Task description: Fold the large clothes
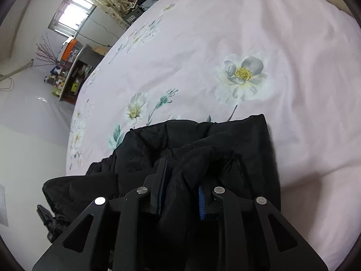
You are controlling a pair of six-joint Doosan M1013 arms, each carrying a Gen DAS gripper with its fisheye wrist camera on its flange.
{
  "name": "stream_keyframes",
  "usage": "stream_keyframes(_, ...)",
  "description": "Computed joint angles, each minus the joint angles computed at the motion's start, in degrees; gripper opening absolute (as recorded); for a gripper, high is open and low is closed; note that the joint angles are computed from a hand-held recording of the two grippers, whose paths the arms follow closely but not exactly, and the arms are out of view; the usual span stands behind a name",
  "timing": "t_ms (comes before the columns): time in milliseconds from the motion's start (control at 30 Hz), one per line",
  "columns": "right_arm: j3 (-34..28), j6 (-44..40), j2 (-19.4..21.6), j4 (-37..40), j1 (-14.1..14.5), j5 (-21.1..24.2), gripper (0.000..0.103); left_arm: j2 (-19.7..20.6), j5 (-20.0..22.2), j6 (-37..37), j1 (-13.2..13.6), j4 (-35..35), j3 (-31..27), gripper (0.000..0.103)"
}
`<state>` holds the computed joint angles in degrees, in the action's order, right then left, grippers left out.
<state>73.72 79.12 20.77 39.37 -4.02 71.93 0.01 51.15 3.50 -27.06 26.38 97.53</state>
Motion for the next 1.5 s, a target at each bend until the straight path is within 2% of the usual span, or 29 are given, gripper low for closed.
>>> stream_keyframes(33,-0.5,-0.3,0.2,0.6,-0.3,1.0,0.027,-0.1,-0.3,1.6,0.6,-2.0,-0.3,0.025)
stream_keyframes(67,-1.2,-1.0,0.4,2.0,-0.7,2.2,0.034,-0.5,-1.6,2.6,1.2,-3.8,-0.2,0.027)
stream_keyframes(100,-1.6,-2.3,0.4,4.2,-1.4,3.1,0.046,-1.3,-3.6,2.9,1.7,-4.4,0.3,0.034)
stream_keyframes(133,-1.6,-3.5,0.3,6.8,-2.0,3.6,0.053,-2.2,-5.7,2.7,2.1,-4.6,0.8,0.045)
stream_keyframes(167,-1.6,-4.9,0.1,10.2,-2.9,3.9,0.062,-3.0,-7.6,1.9,2.1,-4.2,1.4,0.05)
stream_keyframes(233,-1.1,-6.7,-0.5,15.3,-4.2,4.3,0.064,-4.1,-9.3,-1.7,1.8,-0.3,1.7,0.068)
stream_keyframes(333,-0.2,-8.8,-1.5,14.3,-3.8,3.3,0.064,-5.7,-7.7,-9.8,0.2,10.8,1.8,0.076)
stream_keyframes(367,-0.2,-9.3,-1.7,13.4,-3.5,3.1,0.064,-6.2,-7.5,-11.4,0.0,13.1,1.9,0.077)
stream_keyframes(433,0.7,-11.5,-2.4,14.1,-3.4,2.2,0.066,-6.1,-4.4,-11.2,-0.4,14.2,1.2,0.083)
stream_keyframes(500,1.6,-11.7,-2.3,18.8,-4.2,2.4,0.071,-5.5,-2.1,-6.5,-0.1,11.3,0.6,0.083)
stream_keyframes(600,2.1,-5.5,-1.0,22.7,-5.3,3.0,0.073,-4.4,-0.9,-1.0,0.3,6.6,0.5,0.083)
stream_keyframes(700,2.4,-5.3,-1.1,22.5,-5.6,2.7,0.073,-3.9,-1.8,1.6,0.8,3.1,1.0,0.083)
stream_keyframes(800,3.3,-7.1,-1.0,29.0,-6.8,4.2,0.075,-2.8,-2.3,4.5,1.3,0.4,0.7,0.083)
stream_keyframes(867,4.8,-7.2,-1.1,34.5,-7.9,3.2,0.075,-1.9,-2.8,7.0,1.7,-1.2,0.2,0.083)
stream_keyframes(900,4.9,-7.6,-1.3,34.5,-8.1,2.1,0.075,-1.6,-2.8,8.2,1.9,-1.9,-0.1,0.083)
stream_keyframes(1000,3.6,-11.4,-2.7,23.0,-6.6,-3.5,0.075,-0.3,-2.6,11.5,2.3,-3.8,-1.0,0.083)
stream_keyframes(1033,3.1,-13.3,-2.8,19.3,-5.9,-4.0,0.075,0.2,-2.7,13.3,2.7,-5.1,-1.3,0.083)
stream_keyframes(1167,1.2,-16.4,-1.1,10.8,-3.3,-1.9,0.075,2.6,-1.2,19.2,3.9,-8.8,-3.0,0.084)
stream_keyframes(1267,-1.0,-17.0,1.6,7.7,-1.9,1.5,0.075,3.2,-1.9,19.9,4.3,-9.0,-3.4,0.083)
stream_keyframes(1300,-1.0,-17.3,2.0,7.7,-2.0,2.1,0.075,3.2,-2.4,19.8,4.1,-8.2,-3.4,0.079)
stream_keyframes(1433,-2.8,-17.7,3.4,7.1,-1.7,4.6,0.075,3.3,-0.8,18.0,2.3,-1.4,-3.8,0.039)
stream_keyframes(1467,-2.9,-17.4,3.1,6.6,-1.5,3.7,0.052,3.2,0.5,16.2,1.5,1.8,-3.8,0.036)
stream_keyframes(1500,-2.3,-18.0,2.2,6.5,-1.3,1.5,0.021,3.3,1.4,14.6,1.0,4.1,-3.9,0.03)
